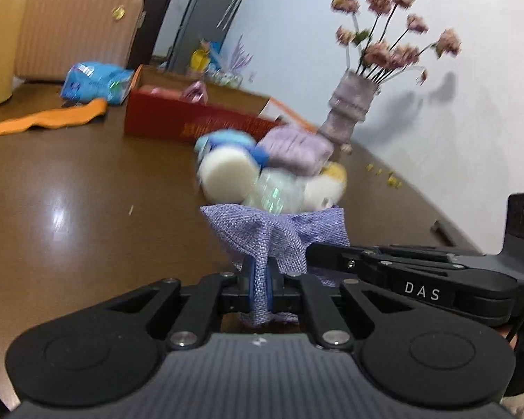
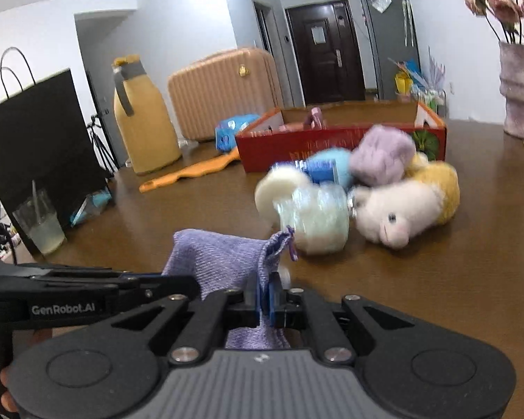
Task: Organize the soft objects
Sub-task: 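Lift the purple cloth with both grippers and carry it into the box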
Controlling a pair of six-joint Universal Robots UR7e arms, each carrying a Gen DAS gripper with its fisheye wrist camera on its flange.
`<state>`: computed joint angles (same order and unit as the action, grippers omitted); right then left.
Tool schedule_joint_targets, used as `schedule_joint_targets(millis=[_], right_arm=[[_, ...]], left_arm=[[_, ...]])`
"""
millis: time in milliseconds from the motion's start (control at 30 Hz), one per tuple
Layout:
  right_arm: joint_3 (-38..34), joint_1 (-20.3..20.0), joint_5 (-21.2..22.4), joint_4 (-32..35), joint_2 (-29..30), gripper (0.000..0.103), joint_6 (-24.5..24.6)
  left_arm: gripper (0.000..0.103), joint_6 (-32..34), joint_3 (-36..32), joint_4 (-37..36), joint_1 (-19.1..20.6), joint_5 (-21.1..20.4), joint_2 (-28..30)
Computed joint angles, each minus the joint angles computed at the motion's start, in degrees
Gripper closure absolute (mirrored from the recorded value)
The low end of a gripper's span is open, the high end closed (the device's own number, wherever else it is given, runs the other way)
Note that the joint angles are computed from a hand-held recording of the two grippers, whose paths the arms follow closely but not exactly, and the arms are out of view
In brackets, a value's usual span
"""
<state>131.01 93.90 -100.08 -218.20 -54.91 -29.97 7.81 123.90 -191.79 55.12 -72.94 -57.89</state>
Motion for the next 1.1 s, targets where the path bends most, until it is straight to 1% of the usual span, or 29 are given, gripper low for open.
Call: schedule_joint_targets(millis=[100, 167, 267, 300, 333, 367, 433, 500, 567, 600, 667, 700, 733, 767, 833, 867, 900, 933, 967, 1033, 1100], right_arm=[[-2.64, -0.3, 4.04, 4.16, -2.14, 0.098, 3.02], [-5.84, 0.13, 5.58, 6.67, -2.73, 0.098, 3.57], [-14.01, 1.61, 6.2, 11.5, -1.83, 0.098, 1.25], [-17.69, 2.14, 5.91, 13.91, -0.88, 0.098, 0.3], [-22.04, 2.66, 5.31, 16.48, 0.53, 0.098, -0.07], [-26.2, 2.98, 4.7, 19.09, 2.07, 0.098, -0.26], [-36.34, 3.35, 3.46, 27.61, 5.86, 0.098, 1.26], [-46.98, 3.52, 0.73, 35.68, 10.76, 0.098, 3.44], [-56.52, 3.48, -2.89, 42.42, 15.92, 0.098, 4.29], [-60.6, 3.26, -4.1, 46.83, 17.91, 0.098, 5.47], [-67.9, 2.31, -4.76, 56.83, 21.27, 0.098, 11.11], [-71.56, 1.64, -4.74, 62.65, 22.91, 0.098, 14.19], [-73.75, 1.16, -4.86, 66.07, 24.08, 0.098, 15.95], [-74.76, 0.85, -5.54, 67.53, 24.98, 0.098, 16.85], [-77.13, 0.34, -7.28, 70.58, 26.78, 0.098, 17.48], [-77.51, 0.05, -7.38, 71.36, 27.15, 0.098, 17.94], [-76.81, -0.49, -6.0, 70.41, 26.83, 0.094, 18.2], [-76.32, -0.68, -5.18, 70.42, 26.35, 0.091, 19.55], [-75.65, -0.68, -5.01, 70.08, 25.75, 0.089, 20.81], [-73.02, -0.38, -4.52, 67.16, 24.07, 0.089, 20.22], [-67.57, 0.33, -5.39, 61.61, 20.97, 0.087, 18.45]], left_arm=[[0.096, 3.2, -4.41, -0.84, 0.7, -2.04, 1.41], [0.096, 6.05, -8.39, -0.4, 1.3, -3.33, 2.62], [0.096, 9.78, -18.27, 3.1, 2.48, -4.84, 5.73], [0.096, 10.43, -21.63, 5.05, 2.91, -5.04, 6.86], [0.096, 10.89, -26.4, 8.23, 3.5, -4.67, 8.64], [0.096, 10.7, -30.79, 10.79, 3.9, -3.41, 10.6], [0.096, 10.52, -41.39, 18.14, 4.94, -0.58, 15.53], [0.096, 9.82, -49.98, 24.87, 5.94, 1.83, 19.77], [0.095, 9.53, -57.01, 31.48, 6.77, 4.34, 23.52], [0.094, 10.06, -59.66, 33.75, 6.95, 6.6, 25.22], [0.092, 11.13, -62.04, 35.67, 6.96, 11.63, 27.26], [0.091, 12.39, -61.83, 35.49, 7.03, 12.68, 27.5], [0.089, 13.43, -61.19, 34.95, 7.18, 12.25, 27.3], [0.083, 13.49, -60.76, 35.03, 7.35, 11.56, 27.0], [0.077, 13.15, -59.78, 34.39, 7.71, 10.17, 26.3], [0.076, 12.8, -59.81, 34.54, 7.76, 9.89, 26.23], [0.076, 12.47, -59.39, 34.09, 7.7, 10.39, 26.03], [0.075, 12.68, -58.79, 33.65, 7.57, 10.9, 25.72], [0.075, 12.73, -58.33, 33.24, 7.36, 11.25, 25.5], [0.075, 12.35, -57.11, 32.07, 7.06, 11.29, 24.47], [0.073, 11.68, -55.21, 30.36, 6.35, 11.26, 22.89]])
